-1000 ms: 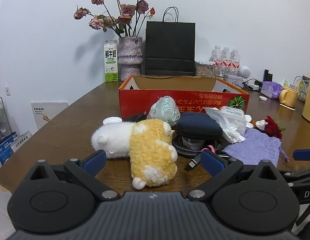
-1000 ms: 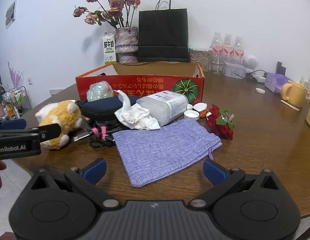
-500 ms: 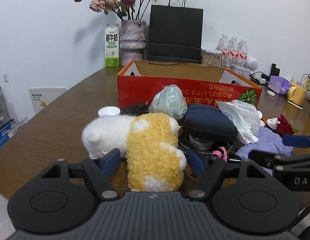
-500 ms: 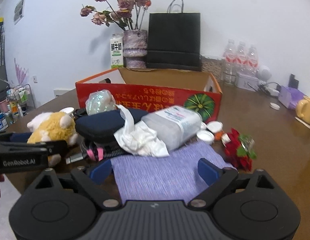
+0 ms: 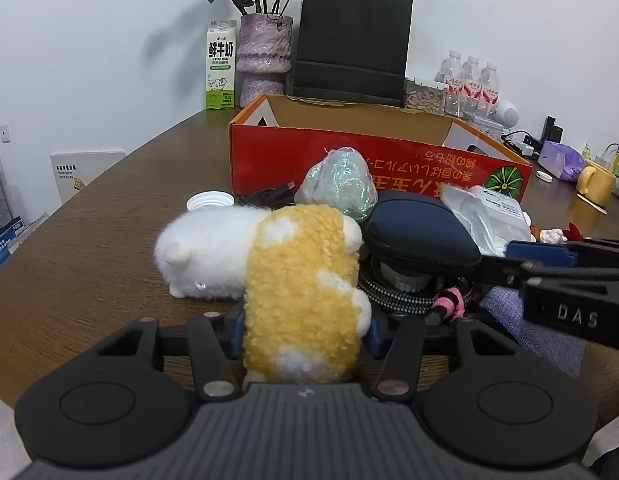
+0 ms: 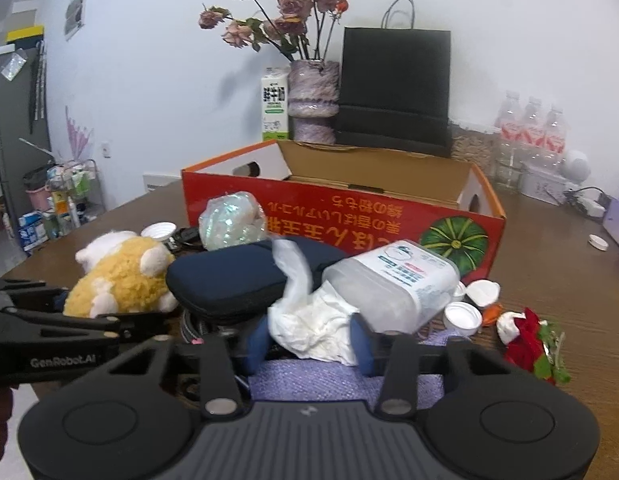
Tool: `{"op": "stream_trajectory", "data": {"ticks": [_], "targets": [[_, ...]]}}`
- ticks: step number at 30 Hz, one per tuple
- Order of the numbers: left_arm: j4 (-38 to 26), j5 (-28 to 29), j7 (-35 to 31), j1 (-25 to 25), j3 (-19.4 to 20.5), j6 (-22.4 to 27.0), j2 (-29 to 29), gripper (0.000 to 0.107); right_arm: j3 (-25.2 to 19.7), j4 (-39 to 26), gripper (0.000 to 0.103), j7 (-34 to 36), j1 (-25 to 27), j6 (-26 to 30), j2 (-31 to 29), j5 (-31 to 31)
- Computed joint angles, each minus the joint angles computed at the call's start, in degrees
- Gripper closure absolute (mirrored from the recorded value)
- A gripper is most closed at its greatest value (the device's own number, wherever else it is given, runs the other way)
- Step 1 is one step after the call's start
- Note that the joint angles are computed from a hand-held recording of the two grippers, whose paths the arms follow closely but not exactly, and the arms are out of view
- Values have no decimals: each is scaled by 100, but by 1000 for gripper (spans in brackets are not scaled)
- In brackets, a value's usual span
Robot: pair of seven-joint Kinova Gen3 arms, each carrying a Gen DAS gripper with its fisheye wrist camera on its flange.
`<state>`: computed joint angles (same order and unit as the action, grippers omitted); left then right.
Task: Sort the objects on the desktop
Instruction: 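Grasp the plush toy with the left tool while the right tool grasps the white tissue, then carry the plush toy and tissue into the cardboard box and release both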
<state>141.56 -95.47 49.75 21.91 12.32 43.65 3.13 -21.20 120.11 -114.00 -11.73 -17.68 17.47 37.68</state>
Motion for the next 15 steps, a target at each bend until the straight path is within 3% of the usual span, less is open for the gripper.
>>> {"op": "stream_trajectory", "data": {"ticks": [2,5,15], "targets": [[-3,28,2,24,19,51,17,55,-63,26,87,-83,92,-94,7,133],[-13,120,-64,68,39,114,12,56,-74,60,93,-212,147,-175,-20,338],[155,277,114,398,236,750,-144,59,459,475,96,-131,-123,-911,-335,153]]}}
